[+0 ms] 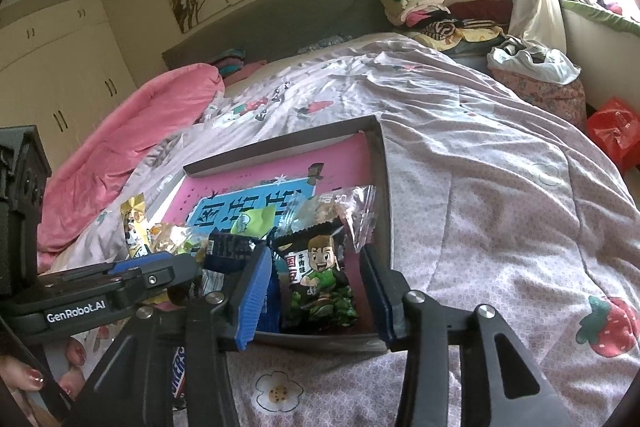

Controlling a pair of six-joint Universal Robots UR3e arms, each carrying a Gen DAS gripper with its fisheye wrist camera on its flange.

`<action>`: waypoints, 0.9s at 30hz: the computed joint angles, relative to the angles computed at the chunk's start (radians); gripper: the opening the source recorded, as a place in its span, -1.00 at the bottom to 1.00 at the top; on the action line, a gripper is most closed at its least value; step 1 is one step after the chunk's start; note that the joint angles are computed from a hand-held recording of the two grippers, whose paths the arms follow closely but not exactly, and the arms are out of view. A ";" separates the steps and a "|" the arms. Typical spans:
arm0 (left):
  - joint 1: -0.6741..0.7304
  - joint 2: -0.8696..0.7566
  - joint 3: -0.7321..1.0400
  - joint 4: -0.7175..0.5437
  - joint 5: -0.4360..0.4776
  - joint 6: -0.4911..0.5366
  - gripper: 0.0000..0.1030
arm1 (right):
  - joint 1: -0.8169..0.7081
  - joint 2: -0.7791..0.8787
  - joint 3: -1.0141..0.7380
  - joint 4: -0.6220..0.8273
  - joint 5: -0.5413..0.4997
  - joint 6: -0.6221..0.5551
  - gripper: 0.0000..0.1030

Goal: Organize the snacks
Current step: 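Lower both held snacks into the tray and open both grippers, then withdraw both grippers toward the green-label pastry and Snickers bar beside the tray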

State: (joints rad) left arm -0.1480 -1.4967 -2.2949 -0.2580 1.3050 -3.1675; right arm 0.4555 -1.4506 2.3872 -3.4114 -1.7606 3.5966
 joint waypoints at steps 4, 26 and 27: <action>0.004 0.024 -0.009 -0.007 -0.010 0.002 -0.08 | 0.004 -0.002 0.002 -0.008 -0.009 0.004 0.00; 0.002 0.111 0.000 -0.096 -0.022 -0.006 0.37 | 0.040 -0.022 -0.011 -0.001 -0.056 0.003 0.21; 0.003 0.124 -0.002 -0.105 -0.024 -0.004 0.39 | 0.040 -0.024 -0.009 -0.002 -0.054 0.004 0.22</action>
State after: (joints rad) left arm -0.1447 -1.3730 -2.2968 -0.3629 1.2809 -3.1715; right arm 0.4952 -1.4744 2.3779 -3.4139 -1.8147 3.6003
